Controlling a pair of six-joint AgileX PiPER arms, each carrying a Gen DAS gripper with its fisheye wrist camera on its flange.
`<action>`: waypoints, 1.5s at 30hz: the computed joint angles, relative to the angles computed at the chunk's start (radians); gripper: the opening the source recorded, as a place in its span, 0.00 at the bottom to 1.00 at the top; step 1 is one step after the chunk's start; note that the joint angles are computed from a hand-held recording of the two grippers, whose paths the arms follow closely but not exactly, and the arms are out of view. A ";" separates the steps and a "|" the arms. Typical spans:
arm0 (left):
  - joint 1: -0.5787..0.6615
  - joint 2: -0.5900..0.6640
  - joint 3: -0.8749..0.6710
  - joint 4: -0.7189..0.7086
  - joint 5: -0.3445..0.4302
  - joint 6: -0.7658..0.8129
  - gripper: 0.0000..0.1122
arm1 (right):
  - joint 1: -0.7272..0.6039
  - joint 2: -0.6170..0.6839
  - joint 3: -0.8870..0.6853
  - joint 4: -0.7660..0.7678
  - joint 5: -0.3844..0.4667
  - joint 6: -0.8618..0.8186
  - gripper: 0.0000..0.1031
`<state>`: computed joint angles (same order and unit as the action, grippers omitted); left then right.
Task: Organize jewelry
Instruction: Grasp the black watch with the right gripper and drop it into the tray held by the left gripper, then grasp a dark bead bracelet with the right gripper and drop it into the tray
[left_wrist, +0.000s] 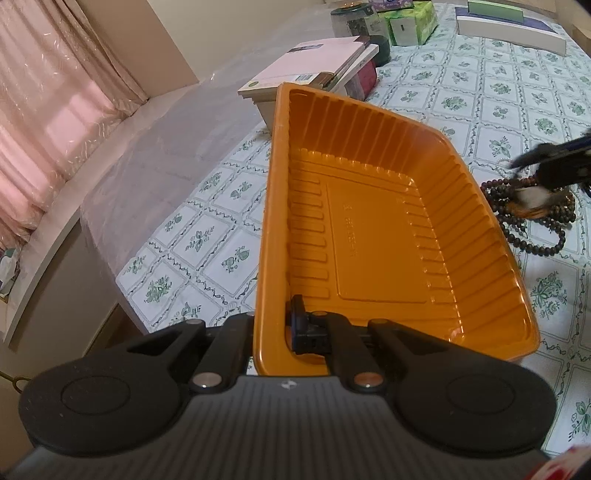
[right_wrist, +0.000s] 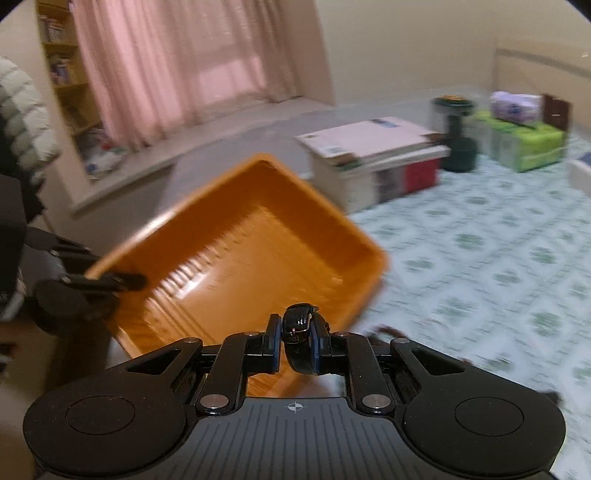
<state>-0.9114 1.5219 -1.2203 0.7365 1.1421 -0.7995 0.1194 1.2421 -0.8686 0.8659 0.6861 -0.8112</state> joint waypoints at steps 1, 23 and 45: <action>0.002 0.000 -0.001 -0.003 0.000 0.001 0.03 | 0.030 0.023 -0.010 0.010 -0.020 -0.002 0.15; -0.007 0.004 0.000 0.005 0.004 0.006 0.03 | -0.054 -0.145 0.336 0.121 -0.265 -0.158 0.57; -0.006 0.012 -0.012 0.008 0.011 0.018 0.03 | -0.732 -0.090 0.429 0.305 -0.102 -0.660 0.52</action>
<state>-0.9175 1.5337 -1.2322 0.7442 1.1531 -0.7820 -0.6131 1.1525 -0.4394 1.1708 0.5846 -1.4710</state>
